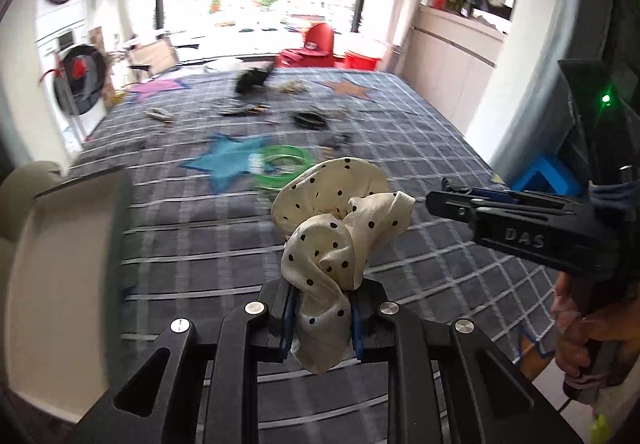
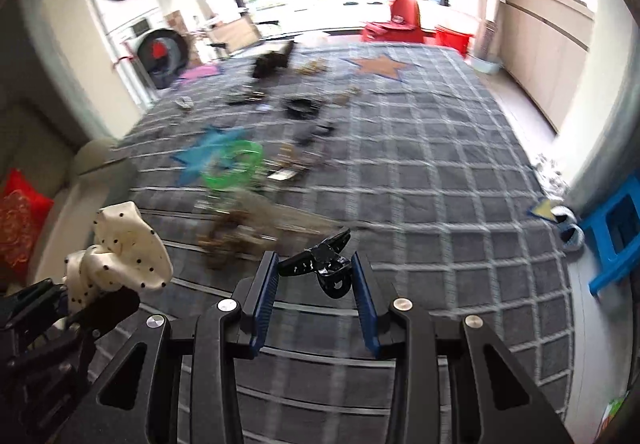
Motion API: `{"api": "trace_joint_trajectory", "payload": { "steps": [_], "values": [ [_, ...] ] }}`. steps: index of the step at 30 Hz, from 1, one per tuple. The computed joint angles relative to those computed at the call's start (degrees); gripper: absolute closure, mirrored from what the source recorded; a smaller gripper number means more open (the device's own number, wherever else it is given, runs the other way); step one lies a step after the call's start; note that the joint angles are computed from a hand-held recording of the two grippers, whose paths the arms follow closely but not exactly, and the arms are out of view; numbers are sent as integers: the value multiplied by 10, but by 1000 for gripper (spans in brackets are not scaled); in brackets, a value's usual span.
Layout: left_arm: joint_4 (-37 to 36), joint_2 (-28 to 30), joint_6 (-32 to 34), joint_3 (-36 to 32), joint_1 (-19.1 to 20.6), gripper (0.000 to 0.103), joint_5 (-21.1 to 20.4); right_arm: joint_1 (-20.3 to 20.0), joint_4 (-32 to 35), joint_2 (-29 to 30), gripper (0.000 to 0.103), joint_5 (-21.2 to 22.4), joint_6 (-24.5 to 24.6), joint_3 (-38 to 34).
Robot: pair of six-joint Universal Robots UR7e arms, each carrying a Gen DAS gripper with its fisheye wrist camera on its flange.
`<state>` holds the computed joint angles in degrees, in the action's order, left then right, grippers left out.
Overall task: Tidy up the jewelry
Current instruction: 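Carry the scrunchie and black clip to the white tray and release both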
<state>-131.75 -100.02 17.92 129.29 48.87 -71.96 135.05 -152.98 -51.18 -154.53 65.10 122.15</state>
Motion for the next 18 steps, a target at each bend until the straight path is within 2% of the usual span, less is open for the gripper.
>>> {"api": "trace_joint_trajectory", "payload": {
  "steps": [3,10,14,18],
  "values": [
    [-8,0,20,-23,30,79,18,-4,-61,41,63,20,-87,-46],
    [-53,55,48,-109,118,79,61,-28,-121,151,63,79,-266,-197],
    [-76,109,49,-164,157,79,92,-44,-131,201,63,122,-339,-279],
    [-85,167,40,-217,187,79,121,-65,-118,249,63,160,-385,-362]
  ]
}}
